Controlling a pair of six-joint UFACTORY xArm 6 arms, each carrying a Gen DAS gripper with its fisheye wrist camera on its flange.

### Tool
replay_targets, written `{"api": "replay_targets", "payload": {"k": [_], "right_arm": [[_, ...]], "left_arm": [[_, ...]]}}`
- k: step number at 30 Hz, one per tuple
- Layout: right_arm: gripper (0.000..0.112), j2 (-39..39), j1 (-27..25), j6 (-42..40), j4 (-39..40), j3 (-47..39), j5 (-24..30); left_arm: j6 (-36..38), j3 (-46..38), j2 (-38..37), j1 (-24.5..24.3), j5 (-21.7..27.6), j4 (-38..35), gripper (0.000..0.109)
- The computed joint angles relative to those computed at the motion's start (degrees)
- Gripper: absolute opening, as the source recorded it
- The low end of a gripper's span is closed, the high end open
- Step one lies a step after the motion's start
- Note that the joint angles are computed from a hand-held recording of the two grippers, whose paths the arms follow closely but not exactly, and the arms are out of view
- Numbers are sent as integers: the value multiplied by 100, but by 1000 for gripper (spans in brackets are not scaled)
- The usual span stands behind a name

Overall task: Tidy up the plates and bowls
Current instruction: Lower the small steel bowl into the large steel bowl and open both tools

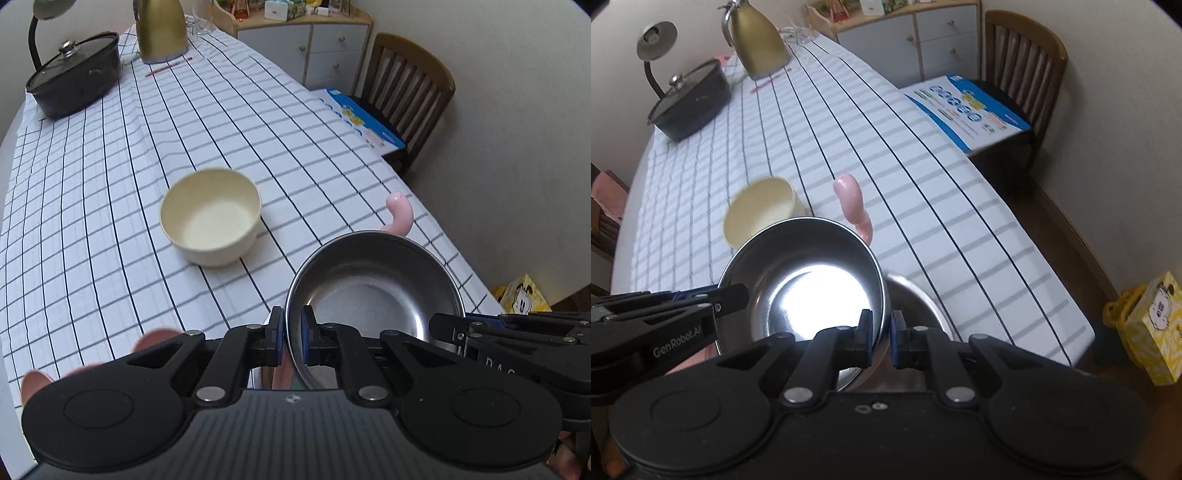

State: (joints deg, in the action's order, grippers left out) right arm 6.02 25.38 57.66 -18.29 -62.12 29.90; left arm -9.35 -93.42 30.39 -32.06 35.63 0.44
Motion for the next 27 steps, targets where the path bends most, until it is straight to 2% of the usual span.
{"api": "replay_targets", "payload": {"k": [11, 27], "right_arm": [[10, -63, 102, 316, -32, 522, -202], [10, 11, 148, 110, 403, 732, -361]], "left_arm": [[74, 339, 46, -79, -173, -15, 8], [116, 376, 146, -102, -80, 29, 8]]}}
